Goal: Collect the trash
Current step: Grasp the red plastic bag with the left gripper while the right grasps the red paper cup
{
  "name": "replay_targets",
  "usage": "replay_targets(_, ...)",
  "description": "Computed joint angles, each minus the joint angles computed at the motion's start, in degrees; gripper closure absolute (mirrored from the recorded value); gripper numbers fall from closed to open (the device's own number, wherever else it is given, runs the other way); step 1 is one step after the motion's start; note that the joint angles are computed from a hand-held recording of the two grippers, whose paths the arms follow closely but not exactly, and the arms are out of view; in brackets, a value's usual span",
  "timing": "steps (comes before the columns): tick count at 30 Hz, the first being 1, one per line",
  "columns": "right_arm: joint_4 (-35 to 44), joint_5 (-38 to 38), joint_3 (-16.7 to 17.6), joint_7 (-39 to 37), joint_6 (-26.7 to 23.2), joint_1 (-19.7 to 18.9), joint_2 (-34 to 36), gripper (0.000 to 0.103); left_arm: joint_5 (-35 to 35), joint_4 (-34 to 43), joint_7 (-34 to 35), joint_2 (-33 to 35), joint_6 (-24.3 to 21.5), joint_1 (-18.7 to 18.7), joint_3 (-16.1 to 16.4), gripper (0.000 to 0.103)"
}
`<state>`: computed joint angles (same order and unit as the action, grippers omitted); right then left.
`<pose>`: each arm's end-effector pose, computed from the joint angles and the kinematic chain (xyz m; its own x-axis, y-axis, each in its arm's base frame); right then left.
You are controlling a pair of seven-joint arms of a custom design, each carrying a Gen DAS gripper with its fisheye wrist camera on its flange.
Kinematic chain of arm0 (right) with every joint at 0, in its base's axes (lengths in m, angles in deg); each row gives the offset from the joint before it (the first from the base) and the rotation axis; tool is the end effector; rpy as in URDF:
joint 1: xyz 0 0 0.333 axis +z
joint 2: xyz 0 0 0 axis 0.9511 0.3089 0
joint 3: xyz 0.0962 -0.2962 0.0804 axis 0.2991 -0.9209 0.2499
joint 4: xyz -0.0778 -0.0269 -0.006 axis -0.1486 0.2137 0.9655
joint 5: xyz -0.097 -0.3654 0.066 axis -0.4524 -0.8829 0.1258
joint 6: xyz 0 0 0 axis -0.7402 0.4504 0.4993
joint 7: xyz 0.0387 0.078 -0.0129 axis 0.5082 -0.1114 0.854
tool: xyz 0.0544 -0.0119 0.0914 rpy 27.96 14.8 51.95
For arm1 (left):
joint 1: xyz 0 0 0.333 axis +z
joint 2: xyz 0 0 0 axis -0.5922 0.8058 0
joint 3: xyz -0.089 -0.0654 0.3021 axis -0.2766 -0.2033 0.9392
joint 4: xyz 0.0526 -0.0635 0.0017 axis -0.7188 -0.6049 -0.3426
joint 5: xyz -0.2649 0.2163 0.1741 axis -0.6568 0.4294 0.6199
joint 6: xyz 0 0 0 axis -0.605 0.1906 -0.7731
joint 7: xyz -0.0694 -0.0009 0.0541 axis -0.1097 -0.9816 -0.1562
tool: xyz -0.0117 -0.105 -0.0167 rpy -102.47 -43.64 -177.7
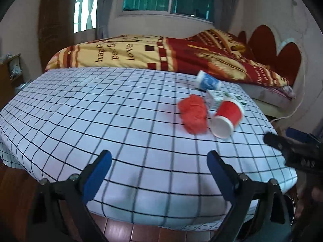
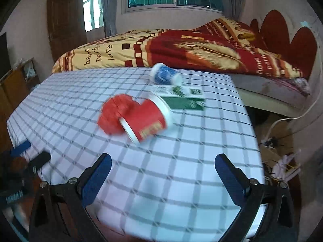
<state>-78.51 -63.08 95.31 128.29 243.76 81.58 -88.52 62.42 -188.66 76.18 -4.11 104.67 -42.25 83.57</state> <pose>0.4914 0.1896 0.5946 0.1215 -0.9926 -0.0059 -0.6859 -0.0797 -0.7234 0.4460 -0.0812 0.5635 0.0007 -0.9929 0.1191 -0.6300 -0.0929 -0.7710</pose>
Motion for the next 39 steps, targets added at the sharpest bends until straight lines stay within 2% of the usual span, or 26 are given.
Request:
replay_targets(4, 8.14, -3.65, 0.67, 6.86, -0.27, 0.27, 8.44, 0.0, 0.51, 0.89, 0.14, 1.61, -0.04, 1.36, 0.25, 0.007)
replay_targets(7, 14.5, -7.29, -0.65, 11.81, -3.32, 2.25, 14.23, 0.0, -0.44, 1.4, 1.29, 2.83, -0.11, 1.19, 1.5, 0.007)
replay_targets(10, 20.49, -7.56, -2.41, 11.57, -8.38, 4.77, 19.54, 0.0, -1.79, 2.06, 2.68, 4.23, -0.38, 0.81, 2.23, 0.007)
replay_targets(12, 20.76, -5.39, -3.43, 8.34, -9.08, 5.66, 20.41, 0.013, -2.33, 2.76, 3.28, 5.54, -0.14, 0.84, 2.08, 0.007)
replay_targets(13, 19.38, -3.99, -4.03, 6.47, -8.2, 5.79, 19.7, 0.029, -3.0, 3.2, 3.77, 6.04, -0.13, 0.5, 2.2, 0.007)
replay_targets(14, 18.22, -4.29, -4.92, 6.29, -7.9, 6.28, 18.85, 0.035, -3.81, 3.66, 4.37, 6.73, 0.2, 0.01, 2.35, 0.007)
replay_targets(17, 13.53, -5.57, -7.03, 6.56, -5.6, 6.55, 15.42, 0.035, -6.18, 6.11, 6.62, 9.74, 1.37, -1.82, 2.2, 0.007)
replay_targets(19, 12.36, -3.88, -7.4, 4.93, -4.14, 5.93, 14.81, 0.035, -7.31, 8.19, 7.83, 11.92, 2.19, -2.62, 1.49, 0.007)
replay_targets(24, 14.48, 0.86, -7.56, -2.72, -3.48, 5.22, 17.18, 0.035, -7.38, 15.13, 10.36, 18.27, 1.38, -2.49, -1.4, 0.01)
replay_targets(28, 15.8, 4.09, -7.66, -9.6, -1.97, 5.25, 18.88, 0.034, -8.59, 19.29, 12.48, 21.59, -1.19, -1.31, -3.13, 0.018)
replay_targets(31, 16.87, 7.55, -7.82, -14.32, -1.41, 5.19, 19.93, 0.034, -12.65, 20.75, 16.33, 22.65, -2.38, -0.7, -3.84, 0.024)
replay_targets(34, 16.53, 14.95, -7.21, -21.53, 0.37, 4.38, 19.93, 0.042, -15.57, 21.38, 19.3, 23.17, -3.06, -0.25, -4.46, 0.028)
replay_targets(37, 15.17, 15.45, -7.83, -22.63, 1.99, 4.84, 18.97, 0.044, -21.11, 22.58, 24.75, 23.83, -5.03, -0.11, -5.0, 0.036)
replay_targets(39, 13.75, 14.73, -8.2, -22.4, 2.92, 4.99, 17.96, 0.044, -22.19, 23.31, 26.28, 24.39, -5.9, 0.06, -5.43, 0.045)
